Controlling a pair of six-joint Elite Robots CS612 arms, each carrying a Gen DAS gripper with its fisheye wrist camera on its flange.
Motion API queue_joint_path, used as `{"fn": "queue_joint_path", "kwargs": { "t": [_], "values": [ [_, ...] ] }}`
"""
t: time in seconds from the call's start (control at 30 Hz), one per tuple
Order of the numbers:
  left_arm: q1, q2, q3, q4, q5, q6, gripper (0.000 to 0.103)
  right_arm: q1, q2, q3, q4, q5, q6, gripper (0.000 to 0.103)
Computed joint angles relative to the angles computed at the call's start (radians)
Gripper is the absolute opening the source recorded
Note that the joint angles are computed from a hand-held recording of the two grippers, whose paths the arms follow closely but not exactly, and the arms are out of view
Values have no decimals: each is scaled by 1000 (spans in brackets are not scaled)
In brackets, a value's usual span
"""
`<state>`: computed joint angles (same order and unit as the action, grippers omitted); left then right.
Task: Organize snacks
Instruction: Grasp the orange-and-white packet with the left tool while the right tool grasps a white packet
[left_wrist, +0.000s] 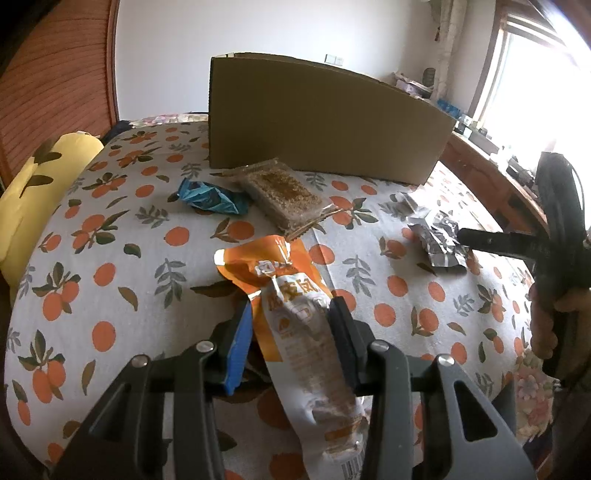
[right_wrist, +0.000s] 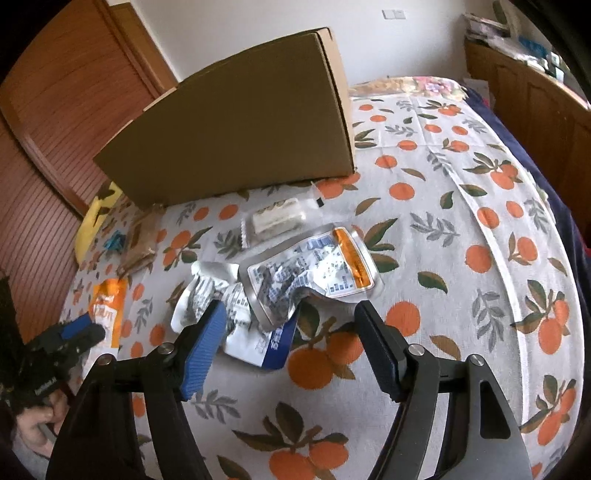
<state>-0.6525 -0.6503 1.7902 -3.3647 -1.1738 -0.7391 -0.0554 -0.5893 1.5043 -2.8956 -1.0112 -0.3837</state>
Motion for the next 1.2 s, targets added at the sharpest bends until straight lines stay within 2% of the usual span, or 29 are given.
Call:
{"fn": "queue_joint_path", "kwargs": {
  "t": [0.17, 0.37, 0.43, 0.5, 0.6, 0.83, 0.9, 1.2],
  "values": [
    [3, 1, -7, 20, 1, -6, 44, 4, 20, -40, 9, 5, 50, 68],
    [3, 4, -17, 42, 7, -8, 49, 23, 36, -74, -16, -67, 81, 56],
    [1, 5, -18, 43, 12, -1, 50, 27, 40, -74, -45, -95, 90, 45],
    [-1, 5, -19, 51, 17, 7, 50, 33, 41, -68, -82, -141, 93, 25],
    [-1, 5, -20, 52, 17, 13, 49, 29, 41, -62, -92, -137, 69, 23],
    [2, 4, 0, -16, -7, 17, 41, 10, 31, -39, -96, -103, 43, 21],
    [4, 2, 4, -32, -26, 14, 40, 4, 28, -30, -104, -91, 45, 21],
    [-10, -7, 17, -69, -12, 38, 39, -6, 12, 3, -150, -71, 27, 20]
  ]
}}
